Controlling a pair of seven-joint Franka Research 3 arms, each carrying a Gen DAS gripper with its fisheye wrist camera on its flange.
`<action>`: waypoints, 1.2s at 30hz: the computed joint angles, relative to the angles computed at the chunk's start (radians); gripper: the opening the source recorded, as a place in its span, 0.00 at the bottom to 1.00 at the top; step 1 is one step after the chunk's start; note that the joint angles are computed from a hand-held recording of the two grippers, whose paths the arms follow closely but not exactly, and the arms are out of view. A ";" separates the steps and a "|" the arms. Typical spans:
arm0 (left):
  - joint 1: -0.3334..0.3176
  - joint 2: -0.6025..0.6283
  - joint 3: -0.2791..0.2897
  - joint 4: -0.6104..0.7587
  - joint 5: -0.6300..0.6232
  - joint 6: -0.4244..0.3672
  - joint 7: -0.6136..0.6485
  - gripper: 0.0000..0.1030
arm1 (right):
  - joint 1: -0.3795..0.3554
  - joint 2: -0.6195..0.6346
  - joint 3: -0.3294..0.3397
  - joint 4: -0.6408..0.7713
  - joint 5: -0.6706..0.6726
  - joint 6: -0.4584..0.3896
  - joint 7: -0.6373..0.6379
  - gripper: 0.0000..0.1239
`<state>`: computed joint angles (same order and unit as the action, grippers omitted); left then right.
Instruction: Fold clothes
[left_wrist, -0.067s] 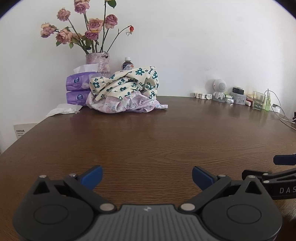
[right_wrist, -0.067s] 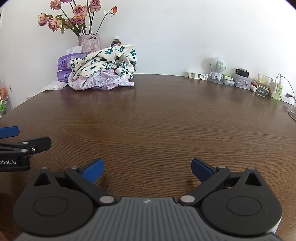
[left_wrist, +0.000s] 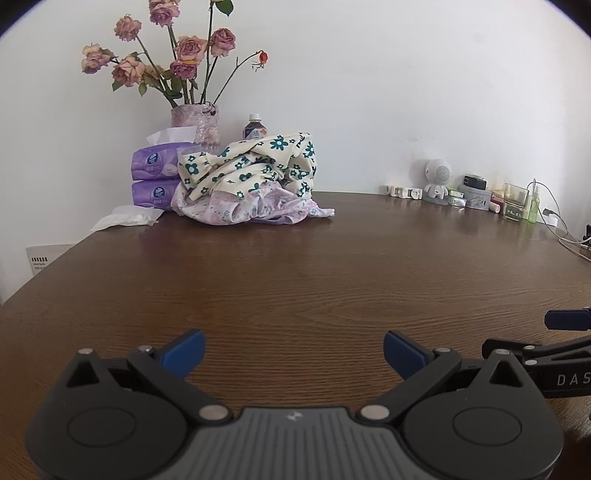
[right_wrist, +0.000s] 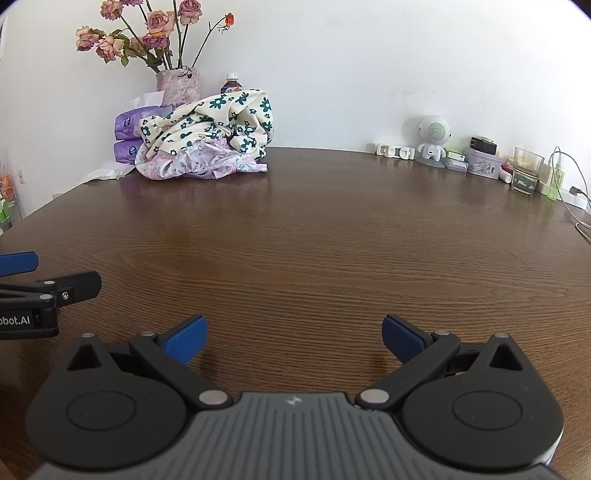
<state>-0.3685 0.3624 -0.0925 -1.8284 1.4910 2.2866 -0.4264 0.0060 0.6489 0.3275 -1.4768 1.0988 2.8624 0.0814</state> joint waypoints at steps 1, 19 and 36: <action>0.001 0.001 0.000 0.001 0.001 0.003 0.001 0.99 | -0.001 0.001 0.002 -0.001 0.003 0.001 -0.002 0.83; -0.005 0.019 0.006 0.017 0.003 0.005 -0.003 0.99 | -0.004 0.005 -0.016 0.019 -0.021 -0.053 0.034 0.83; -0.010 0.018 0.007 0.018 -0.003 0.000 -0.001 0.99 | -0.001 0.002 -0.010 0.010 0.002 -0.037 0.017 0.83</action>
